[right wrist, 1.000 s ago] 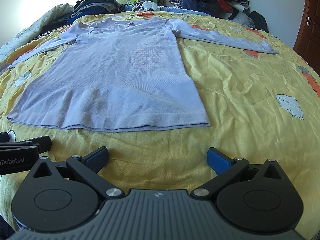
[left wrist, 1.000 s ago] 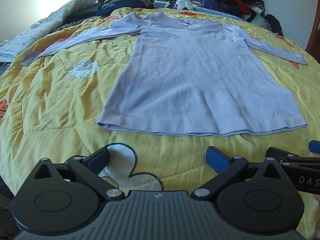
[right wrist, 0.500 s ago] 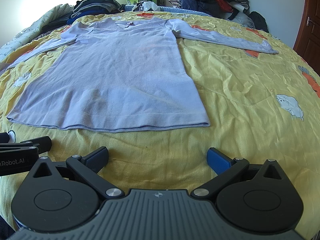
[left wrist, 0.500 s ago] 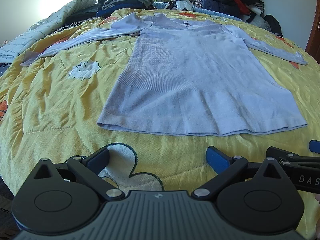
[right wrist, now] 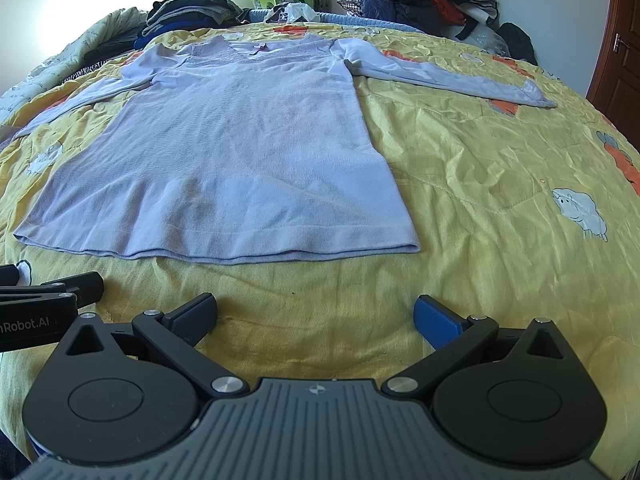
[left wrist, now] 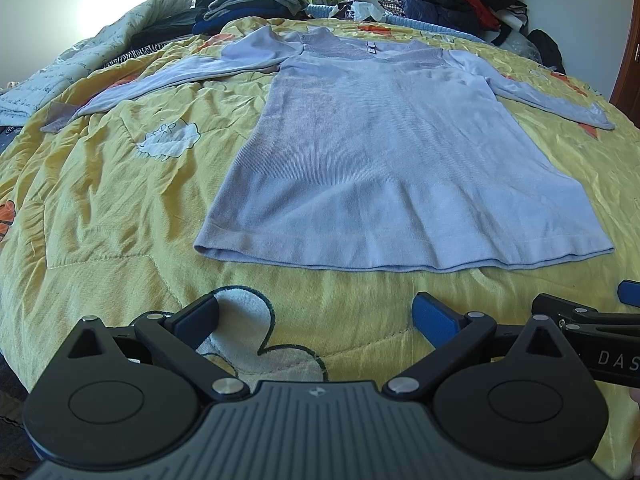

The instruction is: Fold small clothes

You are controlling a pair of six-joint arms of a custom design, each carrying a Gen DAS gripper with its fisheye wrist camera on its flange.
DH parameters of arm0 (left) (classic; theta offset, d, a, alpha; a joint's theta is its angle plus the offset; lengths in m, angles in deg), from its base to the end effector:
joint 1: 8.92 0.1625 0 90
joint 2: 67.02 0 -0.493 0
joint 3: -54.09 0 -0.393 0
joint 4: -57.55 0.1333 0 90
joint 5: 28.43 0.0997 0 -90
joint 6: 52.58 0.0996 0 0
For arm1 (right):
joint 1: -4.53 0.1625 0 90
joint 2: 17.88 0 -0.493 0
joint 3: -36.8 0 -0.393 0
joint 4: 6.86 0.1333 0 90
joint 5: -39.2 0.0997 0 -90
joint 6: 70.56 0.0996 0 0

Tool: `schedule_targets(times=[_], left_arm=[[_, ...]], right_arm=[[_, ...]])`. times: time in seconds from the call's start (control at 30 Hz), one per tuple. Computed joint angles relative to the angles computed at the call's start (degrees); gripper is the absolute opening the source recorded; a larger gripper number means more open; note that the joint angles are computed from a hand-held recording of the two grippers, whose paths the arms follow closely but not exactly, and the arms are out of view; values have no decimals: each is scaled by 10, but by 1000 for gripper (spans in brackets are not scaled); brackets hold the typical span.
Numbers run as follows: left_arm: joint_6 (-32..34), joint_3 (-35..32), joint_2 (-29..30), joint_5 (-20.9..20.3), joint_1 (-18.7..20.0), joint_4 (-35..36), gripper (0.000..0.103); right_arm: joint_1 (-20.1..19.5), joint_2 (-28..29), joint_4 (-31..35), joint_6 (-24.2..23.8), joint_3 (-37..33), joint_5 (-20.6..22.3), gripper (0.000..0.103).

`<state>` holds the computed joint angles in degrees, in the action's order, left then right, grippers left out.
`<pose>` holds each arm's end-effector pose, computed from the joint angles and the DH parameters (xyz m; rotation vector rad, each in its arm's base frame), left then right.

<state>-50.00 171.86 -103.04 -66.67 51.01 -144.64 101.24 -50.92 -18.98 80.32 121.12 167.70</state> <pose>-0.1037 -0.6013 0.0608 0.3467 2.2383 -0.8523 0.1475 -0.6438 -0.0019 0.3273 -2.1924 0.8711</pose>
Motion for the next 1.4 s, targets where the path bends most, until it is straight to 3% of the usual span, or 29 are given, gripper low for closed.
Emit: schedule_targets(times=[0.9, 1.13, 1.2, 1.4], left_arm=[[2, 1, 1, 0, 0, -4, 103], [-53, 2, -25, 15, -10, 73, 103], [-42, 5, -29, 16, -13, 58, 103], [15, -32, -17, 46, -20, 27, 103]], right_arm=[[0, 0, 1, 0, 0, 0, 102], [-1, 2, 47, 9, -28, 1, 102], [0, -13, 48, 24, -20, -20, 102], [-27, -82, -48, 7, 17, -106, 103]])
